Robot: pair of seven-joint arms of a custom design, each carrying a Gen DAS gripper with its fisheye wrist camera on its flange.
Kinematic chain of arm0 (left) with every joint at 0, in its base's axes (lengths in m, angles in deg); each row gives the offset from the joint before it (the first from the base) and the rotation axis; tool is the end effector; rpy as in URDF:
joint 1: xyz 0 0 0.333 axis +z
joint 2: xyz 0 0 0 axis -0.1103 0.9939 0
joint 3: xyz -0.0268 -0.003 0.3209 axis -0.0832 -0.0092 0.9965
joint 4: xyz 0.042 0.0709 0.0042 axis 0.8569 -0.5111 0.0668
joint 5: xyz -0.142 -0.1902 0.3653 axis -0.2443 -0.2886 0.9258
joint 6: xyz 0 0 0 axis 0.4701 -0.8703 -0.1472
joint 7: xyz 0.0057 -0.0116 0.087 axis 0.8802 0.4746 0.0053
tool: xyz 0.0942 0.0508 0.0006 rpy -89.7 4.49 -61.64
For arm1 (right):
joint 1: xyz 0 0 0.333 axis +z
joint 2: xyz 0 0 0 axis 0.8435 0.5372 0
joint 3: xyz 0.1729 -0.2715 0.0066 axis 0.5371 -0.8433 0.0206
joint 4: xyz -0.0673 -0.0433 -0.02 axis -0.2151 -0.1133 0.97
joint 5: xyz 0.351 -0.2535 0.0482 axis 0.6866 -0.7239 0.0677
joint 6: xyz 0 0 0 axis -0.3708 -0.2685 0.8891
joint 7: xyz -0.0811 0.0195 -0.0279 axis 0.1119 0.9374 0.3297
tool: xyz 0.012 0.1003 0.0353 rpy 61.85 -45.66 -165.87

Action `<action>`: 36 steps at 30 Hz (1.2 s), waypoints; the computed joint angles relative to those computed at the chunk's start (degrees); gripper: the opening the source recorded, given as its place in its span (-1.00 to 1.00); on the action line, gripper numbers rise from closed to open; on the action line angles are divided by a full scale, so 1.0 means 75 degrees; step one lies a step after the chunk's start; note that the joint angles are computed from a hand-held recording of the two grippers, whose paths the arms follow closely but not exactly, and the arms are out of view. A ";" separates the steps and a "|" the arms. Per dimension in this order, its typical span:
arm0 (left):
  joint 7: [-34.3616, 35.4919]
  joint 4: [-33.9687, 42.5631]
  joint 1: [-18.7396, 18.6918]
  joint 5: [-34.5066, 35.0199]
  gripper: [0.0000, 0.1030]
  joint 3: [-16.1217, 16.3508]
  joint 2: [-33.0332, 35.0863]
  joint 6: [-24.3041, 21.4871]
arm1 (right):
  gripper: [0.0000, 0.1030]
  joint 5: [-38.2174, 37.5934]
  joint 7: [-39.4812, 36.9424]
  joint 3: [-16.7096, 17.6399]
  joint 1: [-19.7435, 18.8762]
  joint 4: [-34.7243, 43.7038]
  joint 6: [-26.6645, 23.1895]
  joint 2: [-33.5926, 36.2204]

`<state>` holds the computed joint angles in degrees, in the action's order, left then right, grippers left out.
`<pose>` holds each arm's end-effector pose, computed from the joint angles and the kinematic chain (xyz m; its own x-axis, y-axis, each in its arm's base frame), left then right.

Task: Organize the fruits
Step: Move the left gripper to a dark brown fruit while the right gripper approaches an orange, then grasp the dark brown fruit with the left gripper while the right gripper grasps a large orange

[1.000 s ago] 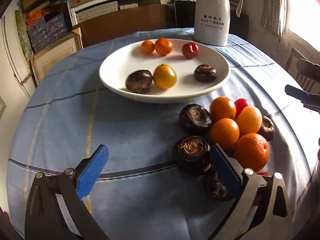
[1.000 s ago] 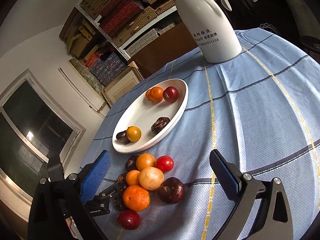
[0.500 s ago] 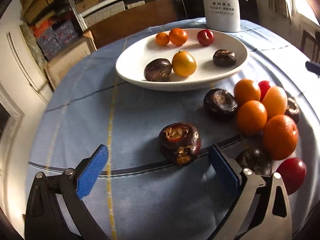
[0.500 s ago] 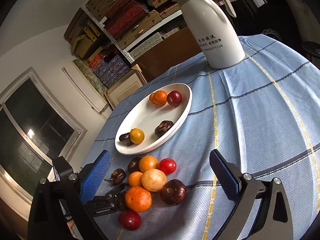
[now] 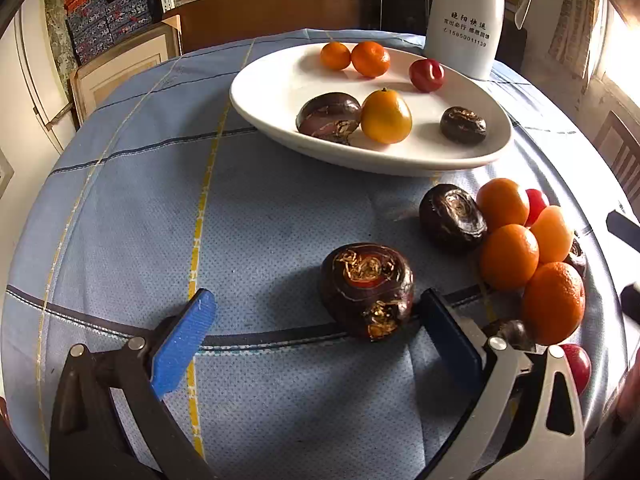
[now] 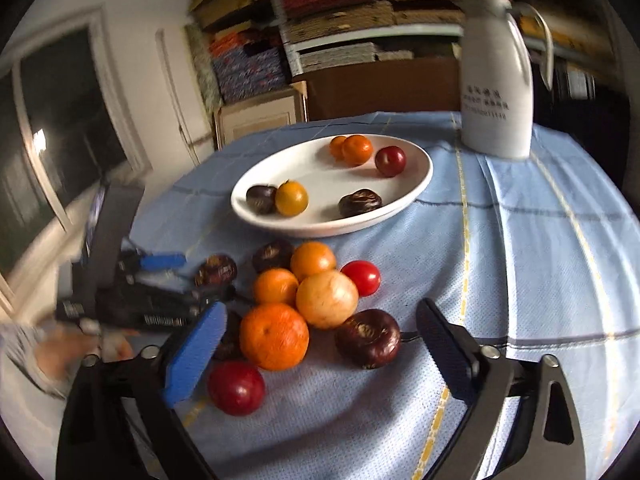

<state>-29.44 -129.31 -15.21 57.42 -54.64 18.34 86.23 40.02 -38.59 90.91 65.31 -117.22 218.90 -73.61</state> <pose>0.6722 -0.1396 0.4106 0.0694 -0.9973 -0.0236 -0.8175 -0.0433 -0.5742 0.6655 0.2159 0.4370 0.5924 -0.7984 -0.1076 -0.5456 -0.2993 -0.7828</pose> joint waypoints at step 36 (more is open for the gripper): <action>0.0924 -0.0304 -0.0061 -0.0507 -0.18 -0.0084 -0.0108 0.1043 | -0.11 -0.0749 0.1581 -0.0174 -0.0107 0.0804 -0.2171 0.0564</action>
